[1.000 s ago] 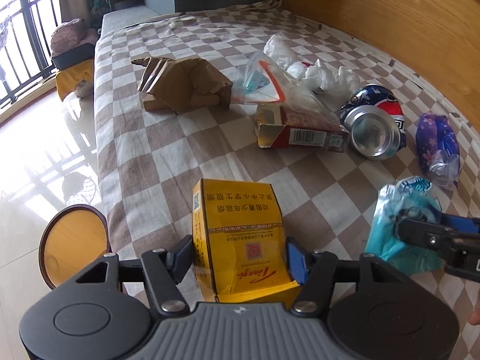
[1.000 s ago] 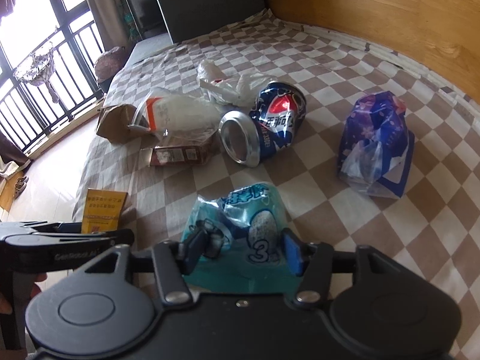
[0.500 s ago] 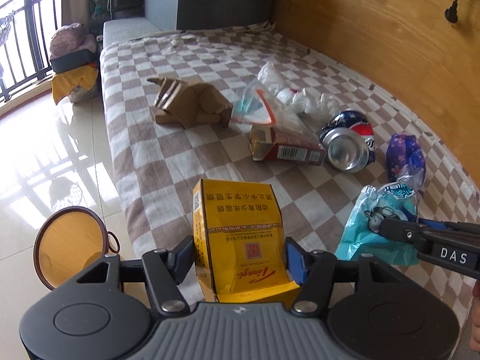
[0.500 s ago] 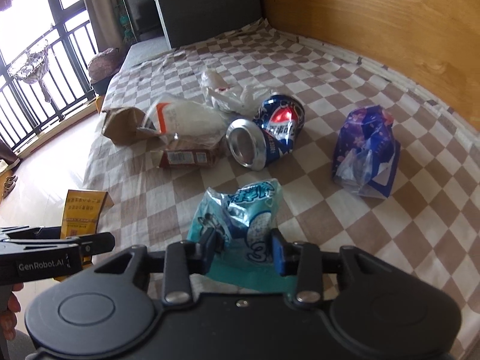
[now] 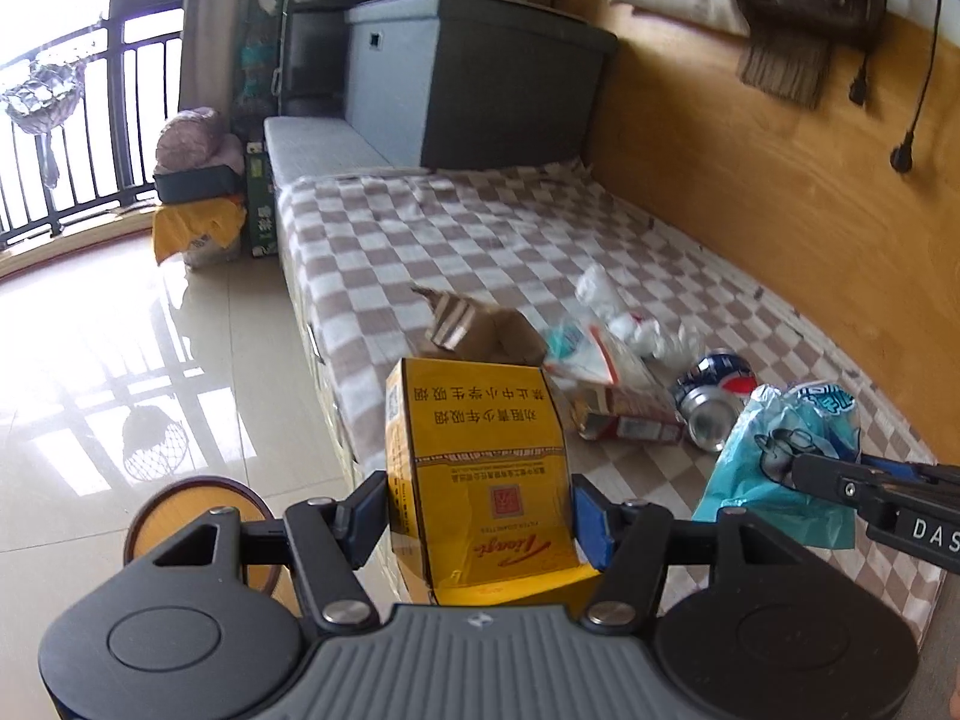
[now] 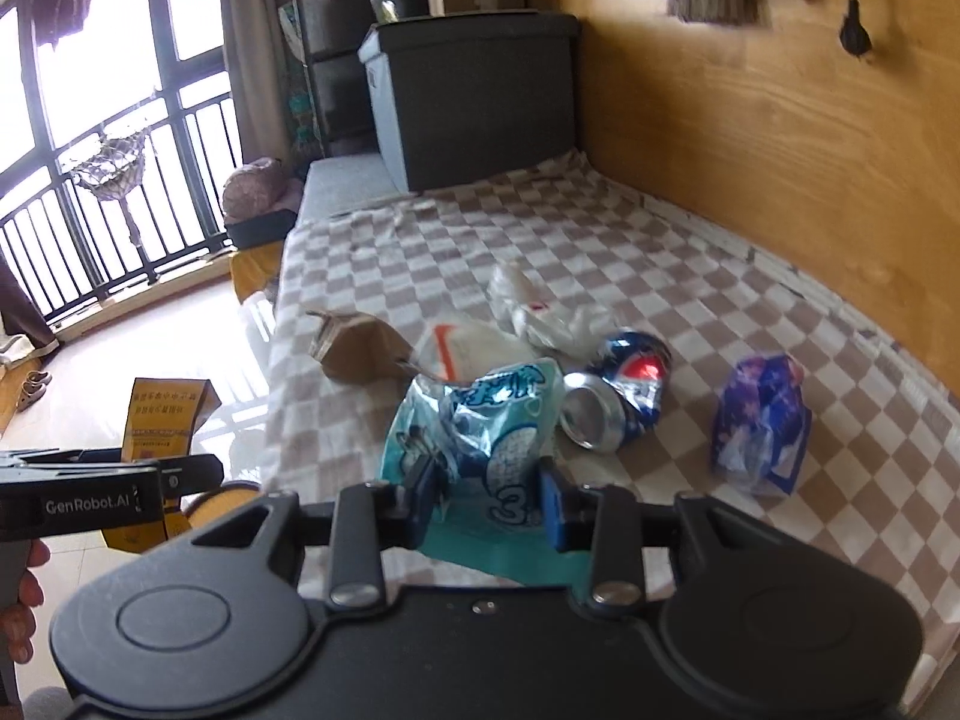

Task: Collect trash
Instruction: 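Carry the yellow box and blue bag with both tools over the yellow bin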

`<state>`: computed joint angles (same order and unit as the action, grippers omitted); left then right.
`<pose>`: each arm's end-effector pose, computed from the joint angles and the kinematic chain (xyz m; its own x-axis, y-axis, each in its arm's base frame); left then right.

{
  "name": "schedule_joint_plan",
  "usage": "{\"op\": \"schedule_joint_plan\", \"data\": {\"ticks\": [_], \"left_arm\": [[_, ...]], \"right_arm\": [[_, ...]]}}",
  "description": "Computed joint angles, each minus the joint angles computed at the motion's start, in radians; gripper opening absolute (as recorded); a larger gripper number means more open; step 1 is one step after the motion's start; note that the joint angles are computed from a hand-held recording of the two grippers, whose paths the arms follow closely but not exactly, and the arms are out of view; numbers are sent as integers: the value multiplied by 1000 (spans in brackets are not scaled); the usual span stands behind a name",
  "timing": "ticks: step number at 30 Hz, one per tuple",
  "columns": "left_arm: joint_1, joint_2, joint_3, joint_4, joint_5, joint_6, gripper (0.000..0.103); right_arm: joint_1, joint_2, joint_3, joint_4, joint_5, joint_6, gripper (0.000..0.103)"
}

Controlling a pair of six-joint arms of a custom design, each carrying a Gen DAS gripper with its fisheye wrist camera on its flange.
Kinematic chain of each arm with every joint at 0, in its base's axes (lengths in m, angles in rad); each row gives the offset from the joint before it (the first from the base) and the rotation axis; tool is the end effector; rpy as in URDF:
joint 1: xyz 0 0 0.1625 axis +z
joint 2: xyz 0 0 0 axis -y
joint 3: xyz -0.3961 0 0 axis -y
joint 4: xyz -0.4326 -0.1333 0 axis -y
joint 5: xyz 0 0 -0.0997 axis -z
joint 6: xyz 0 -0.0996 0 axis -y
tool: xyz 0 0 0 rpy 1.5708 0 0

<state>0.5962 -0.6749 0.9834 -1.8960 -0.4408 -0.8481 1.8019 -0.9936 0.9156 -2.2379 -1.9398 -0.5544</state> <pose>-0.5546 -0.6463 0.2378 -0.7873 -0.1932 -0.5856 0.3582 0.6298 -0.6893 0.2743 -0.7406 0.5275 -0.7309 -0.3559 0.5823 -0.6506 0.6212 -0.4369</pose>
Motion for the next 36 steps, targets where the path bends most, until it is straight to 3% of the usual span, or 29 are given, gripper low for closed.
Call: {"op": "schedule_joint_plan", "data": {"ticks": [6,16,21,28,36], "left_arm": [[-9,-84,80,33,74,-53,63],[-1,-275,189,481,146,-468,63],[25,-366,248,600,152,-575,63],[100,-459,351,513,159,-546,63],[227,-490,443,287,124,-444,63]], "right_arm": [[39,24,-4,-14,39,-10,36],[102,110,-17,31,104,-5,35],[137,181,-46,33,123,0,35],[169,335,-156,67,98,40,34],[168,525,-284,130,60,83,34]]}}
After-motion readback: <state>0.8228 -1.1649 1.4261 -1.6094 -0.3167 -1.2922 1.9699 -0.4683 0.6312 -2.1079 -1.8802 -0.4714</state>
